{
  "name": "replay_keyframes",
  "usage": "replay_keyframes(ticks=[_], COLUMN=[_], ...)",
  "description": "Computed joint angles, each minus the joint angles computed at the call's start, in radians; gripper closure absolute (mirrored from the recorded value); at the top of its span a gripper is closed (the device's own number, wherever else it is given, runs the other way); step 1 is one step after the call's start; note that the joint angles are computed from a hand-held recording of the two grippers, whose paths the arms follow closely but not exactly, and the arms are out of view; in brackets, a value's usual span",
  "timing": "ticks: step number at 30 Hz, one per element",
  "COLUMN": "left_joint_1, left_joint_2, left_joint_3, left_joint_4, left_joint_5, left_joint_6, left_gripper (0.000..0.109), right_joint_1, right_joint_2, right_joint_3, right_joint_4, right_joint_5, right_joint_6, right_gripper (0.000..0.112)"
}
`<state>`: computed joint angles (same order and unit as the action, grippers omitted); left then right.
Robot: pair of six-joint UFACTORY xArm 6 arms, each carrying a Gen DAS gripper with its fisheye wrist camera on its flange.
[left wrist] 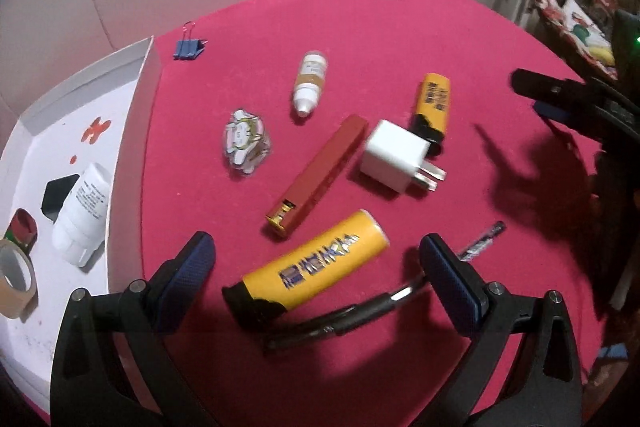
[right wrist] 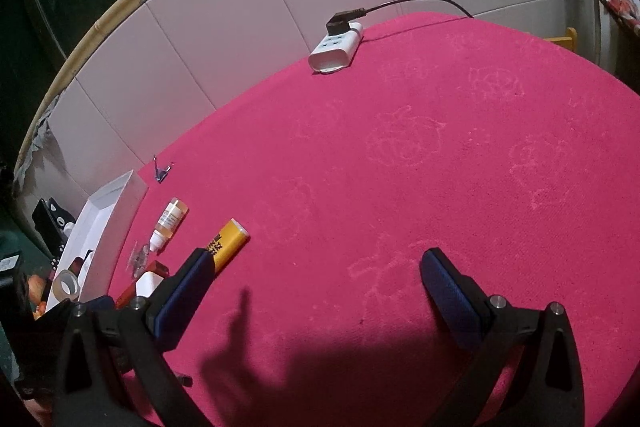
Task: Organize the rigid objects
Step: 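Withdraw both grippers from the tray toward the loose items on the table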
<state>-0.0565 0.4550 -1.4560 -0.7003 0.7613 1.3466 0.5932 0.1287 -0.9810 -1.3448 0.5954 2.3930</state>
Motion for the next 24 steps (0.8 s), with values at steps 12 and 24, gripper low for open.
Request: replay_keyframes(ticks=[12,24], left_joint_1=[0.088,0.043], left_joint_2=[-0.132,-0.073], left_joint_3=[0.098,0.056], left_joint_4=[0.043,0.041], left_joint_5=[0.385,0.096], left_joint_6=[0.163,-0.118], left_gripper=[0.006,0.031], right_joint_1=[-0.009,-0.005], right_joint_2=[-0.002,0.002], right_joint_3=[0.009,0.004], right_joint_4=[-0.029,-0.011], right_joint_5=[-0.013,-0.005], right_joint_6=[0.031,0.011], right_gripper=[0.009,0.009])
